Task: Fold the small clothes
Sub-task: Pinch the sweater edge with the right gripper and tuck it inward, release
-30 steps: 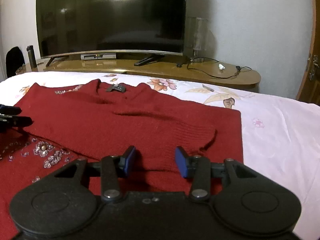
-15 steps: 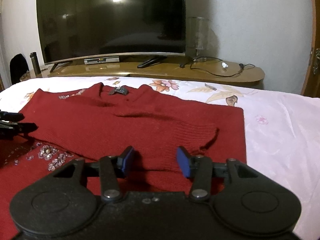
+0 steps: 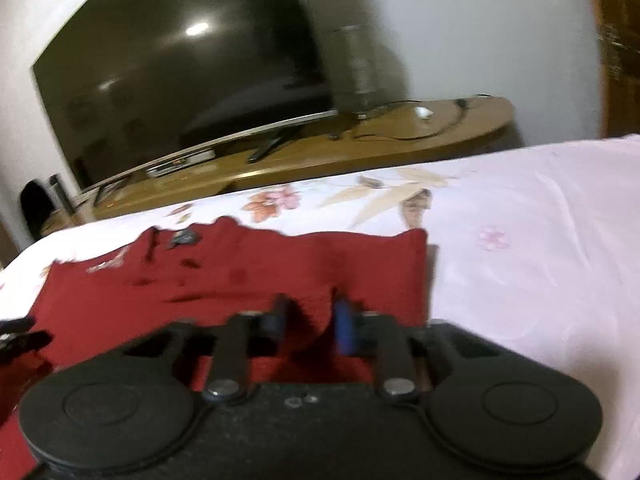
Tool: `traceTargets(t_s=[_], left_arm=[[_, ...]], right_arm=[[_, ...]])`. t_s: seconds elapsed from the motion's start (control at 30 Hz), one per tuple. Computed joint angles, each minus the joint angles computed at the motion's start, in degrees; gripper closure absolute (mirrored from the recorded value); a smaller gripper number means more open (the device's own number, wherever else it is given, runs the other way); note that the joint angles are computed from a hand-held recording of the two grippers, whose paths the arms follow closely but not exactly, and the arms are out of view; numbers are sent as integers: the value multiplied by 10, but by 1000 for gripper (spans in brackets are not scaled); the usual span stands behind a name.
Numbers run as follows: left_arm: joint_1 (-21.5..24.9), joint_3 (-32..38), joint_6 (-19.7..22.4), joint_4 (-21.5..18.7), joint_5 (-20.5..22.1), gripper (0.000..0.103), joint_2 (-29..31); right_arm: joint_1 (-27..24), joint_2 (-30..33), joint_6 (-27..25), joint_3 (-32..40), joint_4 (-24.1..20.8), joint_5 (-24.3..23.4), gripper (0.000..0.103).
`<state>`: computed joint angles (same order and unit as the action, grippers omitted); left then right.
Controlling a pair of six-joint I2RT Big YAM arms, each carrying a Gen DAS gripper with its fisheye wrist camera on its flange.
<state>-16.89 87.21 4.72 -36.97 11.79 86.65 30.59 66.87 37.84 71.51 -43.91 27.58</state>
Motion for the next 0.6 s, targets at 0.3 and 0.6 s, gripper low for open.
traceTargets(t_s=[0.3, 0.6], left_arm=[[1, 8, -15, -9, -2, 20, 8], [6, 0, -31, 0, 14, 19, 4]], right_arm=[[5, -22, 14, -10, -30, -11, 98], [33, -25, 7, -11, -51, 15, 98]])
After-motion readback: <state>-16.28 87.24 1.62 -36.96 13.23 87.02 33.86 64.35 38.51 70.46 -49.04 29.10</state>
